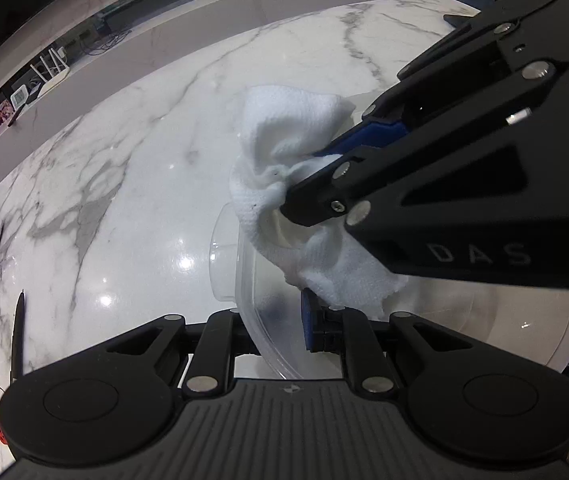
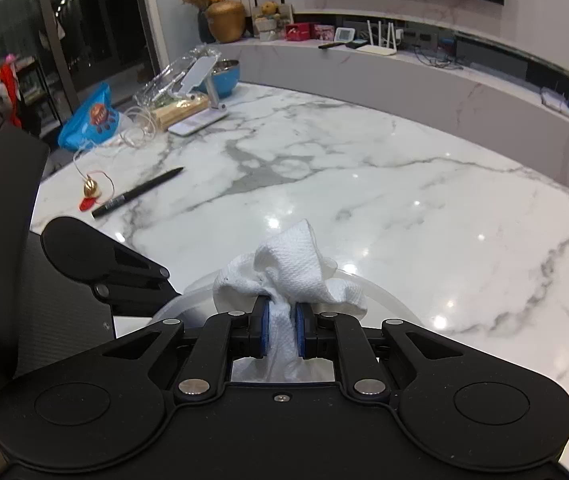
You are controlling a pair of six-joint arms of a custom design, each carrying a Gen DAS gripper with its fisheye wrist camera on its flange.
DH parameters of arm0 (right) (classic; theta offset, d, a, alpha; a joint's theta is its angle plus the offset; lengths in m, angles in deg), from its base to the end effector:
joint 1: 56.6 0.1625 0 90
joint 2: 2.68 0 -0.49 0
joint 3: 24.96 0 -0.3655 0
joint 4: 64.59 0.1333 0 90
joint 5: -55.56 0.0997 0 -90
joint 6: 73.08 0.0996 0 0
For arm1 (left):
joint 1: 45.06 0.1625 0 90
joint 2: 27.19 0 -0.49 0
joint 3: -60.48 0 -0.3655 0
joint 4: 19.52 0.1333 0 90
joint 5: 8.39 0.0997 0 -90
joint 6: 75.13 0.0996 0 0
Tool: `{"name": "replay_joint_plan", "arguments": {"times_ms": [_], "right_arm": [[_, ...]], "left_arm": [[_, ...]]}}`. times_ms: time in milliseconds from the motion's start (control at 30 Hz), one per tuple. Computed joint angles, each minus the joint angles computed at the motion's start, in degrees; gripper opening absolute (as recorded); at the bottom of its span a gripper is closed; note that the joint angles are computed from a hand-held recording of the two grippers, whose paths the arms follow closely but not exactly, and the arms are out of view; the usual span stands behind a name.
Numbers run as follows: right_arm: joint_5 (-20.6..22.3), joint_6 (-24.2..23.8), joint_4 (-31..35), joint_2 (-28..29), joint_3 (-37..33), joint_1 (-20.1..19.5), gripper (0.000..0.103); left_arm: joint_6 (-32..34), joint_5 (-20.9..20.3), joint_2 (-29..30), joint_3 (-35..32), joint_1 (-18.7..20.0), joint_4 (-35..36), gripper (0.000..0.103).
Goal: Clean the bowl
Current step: 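Lower the cloth inside the bowl and wipe the inner wall with the right tool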
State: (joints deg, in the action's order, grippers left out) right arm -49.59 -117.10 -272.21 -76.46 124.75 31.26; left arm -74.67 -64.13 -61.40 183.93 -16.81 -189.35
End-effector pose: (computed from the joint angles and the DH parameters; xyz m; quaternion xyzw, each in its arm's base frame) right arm 0.0936 -0.3679 0.2730 0.2873 -0.8820 0.2762 0.2516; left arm -0.3464 -0.4011 -0.0250 0.5127 0.8030 -0.0822 0.2925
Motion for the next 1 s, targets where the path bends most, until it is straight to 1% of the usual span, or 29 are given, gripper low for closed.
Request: {"name": "replay_joint_plan", "arguments": {"times_ms": [167,300,500,633,800,833,900,1000], "right_arm": [[-5.49,-1.25,0.3,0.63,-0.52,1.23,0.012],[-9.84,-1.43,0.65,2.33,-1.1,1.85,0.012],[-13.99,0.03,1.47,4.55,-1.9,2.79,0.012],[-14.2,1.0,2.14,5.02,-2.32,2.63,0.012],[-12.98,2.2,4.22,4.35,-2.77,1.94,0.012],[-12.45,2.45,5.06,3.92,-2.84,1.76,0.012],[-9.49,3.98,9.82,1.75,-3.26,0.72,0.012],[-8.12,4.78,13.47,0.38,-3.68,0.49,0.013]], "left_arm": [[0.25,-0.08,-0.19,-0.06,0.14,0.1,0.013],[0.47,-0.08,-0.15,-0.15,0.18,0.1,0.013],[0.81,-0.11,-0.05,-0.21,0.28,-0.08,0.013],[1.19,-0.2,-0.05,-0.12,0.27,-0.28,0.013],[1.62,-0.28,0.07,-0.35,0.45,-0.29,0.013],[1.66,-0.32,0.08,-0.36,0.45,-0.31,0.013],[1.74,-0.38,0.08,-0.38,0.49,-0.33,0.013],[1.94,-0.33,0.1,-0.32,0.51,-0.5,0.013]]}}
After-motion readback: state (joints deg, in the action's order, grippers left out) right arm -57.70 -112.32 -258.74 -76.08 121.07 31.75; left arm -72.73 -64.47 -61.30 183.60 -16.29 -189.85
